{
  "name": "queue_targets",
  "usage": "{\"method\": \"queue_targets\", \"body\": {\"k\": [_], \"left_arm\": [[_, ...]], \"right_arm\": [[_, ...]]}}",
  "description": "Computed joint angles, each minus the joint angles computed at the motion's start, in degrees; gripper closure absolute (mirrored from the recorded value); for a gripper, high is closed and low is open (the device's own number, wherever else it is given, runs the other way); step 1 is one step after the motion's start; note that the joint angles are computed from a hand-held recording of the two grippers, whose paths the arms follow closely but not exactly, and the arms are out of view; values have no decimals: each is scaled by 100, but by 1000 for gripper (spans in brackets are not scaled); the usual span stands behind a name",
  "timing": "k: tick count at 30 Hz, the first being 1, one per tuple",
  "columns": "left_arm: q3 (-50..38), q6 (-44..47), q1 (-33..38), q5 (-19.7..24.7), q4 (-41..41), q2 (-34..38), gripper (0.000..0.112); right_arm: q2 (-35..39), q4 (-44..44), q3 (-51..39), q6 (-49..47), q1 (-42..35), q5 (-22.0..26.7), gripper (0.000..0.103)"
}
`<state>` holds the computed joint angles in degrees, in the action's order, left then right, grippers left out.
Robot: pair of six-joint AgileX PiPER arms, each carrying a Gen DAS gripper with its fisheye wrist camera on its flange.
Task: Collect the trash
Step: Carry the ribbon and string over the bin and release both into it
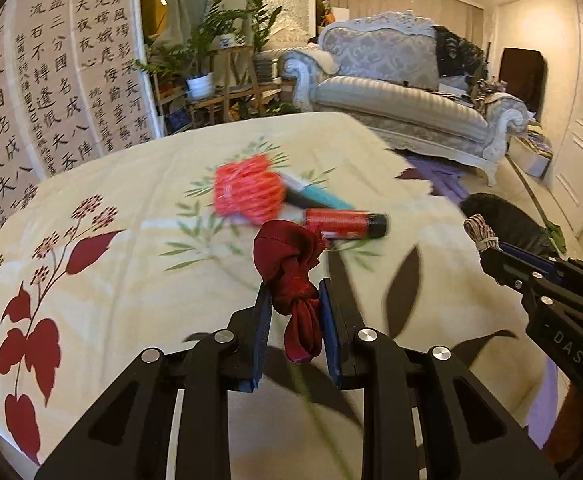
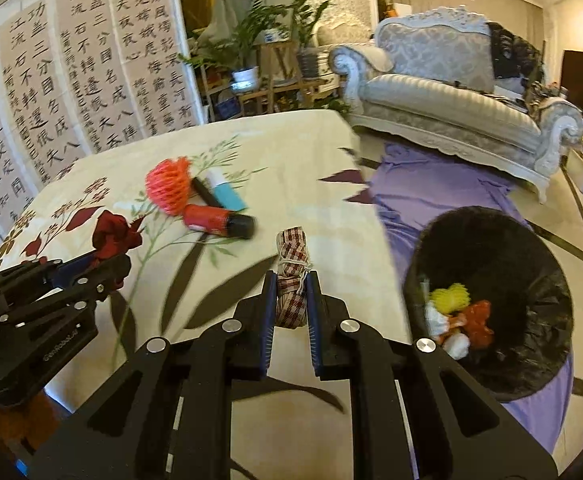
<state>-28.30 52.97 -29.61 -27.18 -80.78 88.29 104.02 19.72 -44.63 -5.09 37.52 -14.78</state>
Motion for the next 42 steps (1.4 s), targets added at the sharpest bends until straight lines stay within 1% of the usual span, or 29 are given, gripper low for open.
{"method": "queue_targets", "body": {"k": [5, 9, 15, 18, 24, 28, 32, 38, 42], "left_arm": [[-323, 91, -511, -187, -207, 220, 87], [-669, 248, -839, -211, -344, 482, 87], [-1316, 638, -1053, -90, -497, 902, 87], [-1631, 747, -1097, -51, -476, 1099, 87], [-2498, 1160, -1286, 20, -672, 1644, 87], [-3111, 1578, -1261, 182, -892, 2030, 87], [-3591, 1866, -1222, 240, -1008, 2369, 87], [-4393, 2691, -1132, 303, -1632, 2914, 87], [-4730, 3083, -1093, 328, -1899, 3161, 87]], "right_arm": [[-234, -505, 387, 514, -404, -236, 88], [-346, -918, 639, 895, -822, -415, 88], [-381, -1607, 855, 1431, -1541, -588, 88], [-385, -1788, 929, 1542, -1857, -675, 88], [-275, -2053, 812, 1676, -2378, -700, 88], [-153, -2280, 636, 1810, -2648, -658, 88], [-8, -2440, 456, 1935, -2804, -599, 88], [306, -2505, 209, 2045, -2955, -590, 88], [487, -2545, 55, 2102, -3056, -557, 88]]}}
